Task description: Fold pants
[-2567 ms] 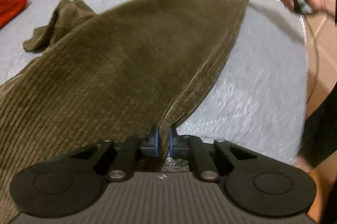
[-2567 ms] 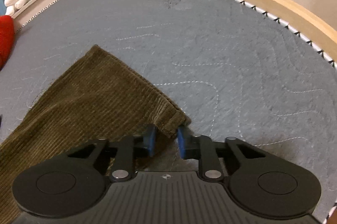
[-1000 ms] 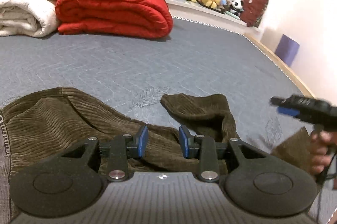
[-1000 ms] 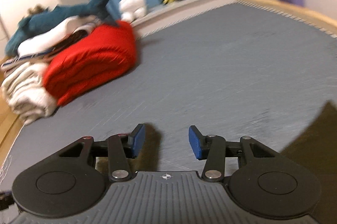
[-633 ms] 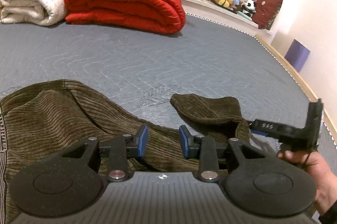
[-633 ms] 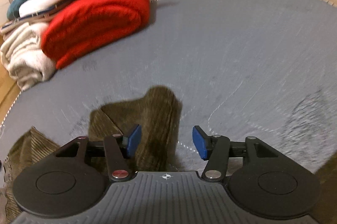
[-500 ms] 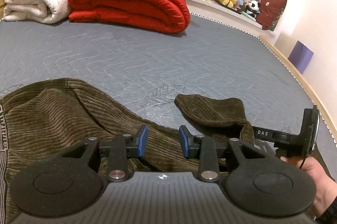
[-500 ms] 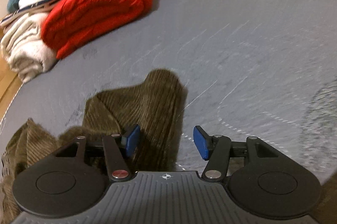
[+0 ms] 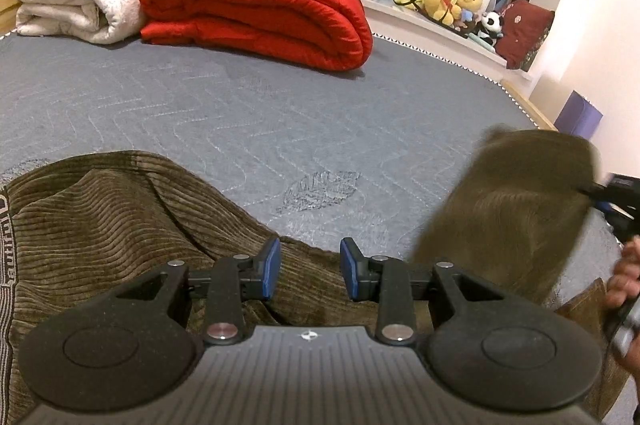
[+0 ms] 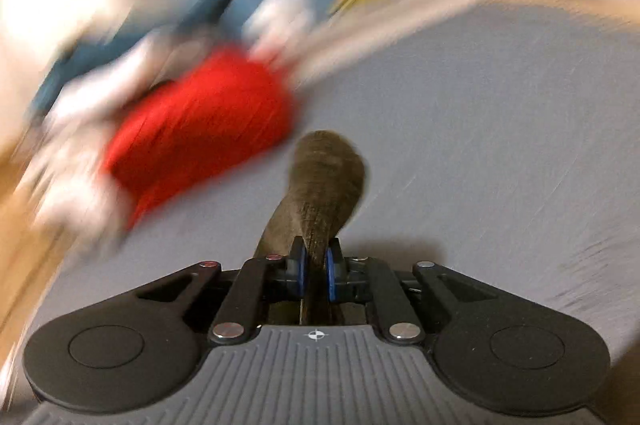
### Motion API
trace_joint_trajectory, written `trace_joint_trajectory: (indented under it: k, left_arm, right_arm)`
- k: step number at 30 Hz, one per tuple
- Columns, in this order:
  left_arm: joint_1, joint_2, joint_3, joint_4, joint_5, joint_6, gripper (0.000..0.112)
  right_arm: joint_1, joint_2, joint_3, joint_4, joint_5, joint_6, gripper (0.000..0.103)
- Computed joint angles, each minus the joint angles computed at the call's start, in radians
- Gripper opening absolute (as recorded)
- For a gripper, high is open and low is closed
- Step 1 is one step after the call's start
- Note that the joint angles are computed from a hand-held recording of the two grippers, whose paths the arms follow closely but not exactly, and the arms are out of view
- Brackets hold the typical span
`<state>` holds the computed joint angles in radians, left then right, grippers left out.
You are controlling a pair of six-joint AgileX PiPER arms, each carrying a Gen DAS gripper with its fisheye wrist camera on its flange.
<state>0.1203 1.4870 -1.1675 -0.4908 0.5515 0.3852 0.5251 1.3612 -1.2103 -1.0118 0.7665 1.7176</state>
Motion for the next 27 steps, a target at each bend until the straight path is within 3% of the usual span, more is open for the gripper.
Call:
trace_joint_trajectory:
  k: [2, 3, 5, 9, 12, 15, 18, 19, 21, 22, 23, 27]
  left_arm:
    - [0.001, -0.001, -0.002, -0.009, 0.012, 0.012, 0.036]
    - [0.002, -0.001, -0.002, -0.014, 0.016, 0.018, 0.036]
    - [0.003, -0.003, -0.001, -0.024, 0.025, 0.031, 0.037]
    - [0.015, -0.010, 0.004, -0.034, 0.031, 0.040, 0.040]
    - [0.024, -0.012, 0.003, -0.028, 0.034, 0.030, 0.042]
    - [0.033, -0.008, 0.001, -0.031, 0.042, 0.037, 0.042]
    - [0.036, -0.004, -0.001, -0.030, 0.048, 0.045, 0.042]
    - [0.038, -0.002, -0.002, -0.035, 0.050, 0.052, 0.042]
    - [0.039, -0.001, -0.002, -0.040, 0.050, 0.058, 0.043]
    - [0.039, 0.001, -0.003, -0.041, 0.050, 0.059, 0.043]
    - [0.039, 0.001, -0.003, -0.041, 0.050, 0.059, 0.043]
    - [0.040, 0.007, -0.007, -0.050, 0.051, 0.063, 0.043]
  right_arm:
    - [0.004, -0.032, 0.018, -0.080, 0.175, 0.133, 0.017]
    - [-0.015, -0.031, 0.021, -0.060, 0.210, 0.140, 0.021]
    - [-0.138, -0.040, 0.046, 0.097, 0.161, 0.033, 0.051]
    - [-0.306, -0.040, 0.093, 0.350, 0.178, -0.046, 0.051]
    - [-0.399, -0.036, 0.134, 0.497, 0.038, -0.142, 0.052]
    - [-0.412, 0.000, 0.117, 0.532, -0.013, -0.264, 0.069]
    - [-0.395, 0.039, 0.082, 0.498, 0.009, -0.315, 0.072]
    - [-0.402, 0.048, 0.070, 0.496, 0.016, -0.340, 0.072]
    - [-0.406, 0.055, 0.056, 0.467, 0.051, -0.377, 0.062]
    - [-0.402, 0.046, 0.062, 0.443, 0.077, -0.395, 0.043]
    - [-0.394, 0.051, 0.066, 0.404, 0.083, -0.402, 0.012]
    - [-0.473, 0.020, 0.115, 0.460, -0.032, -0.416, 0.006]
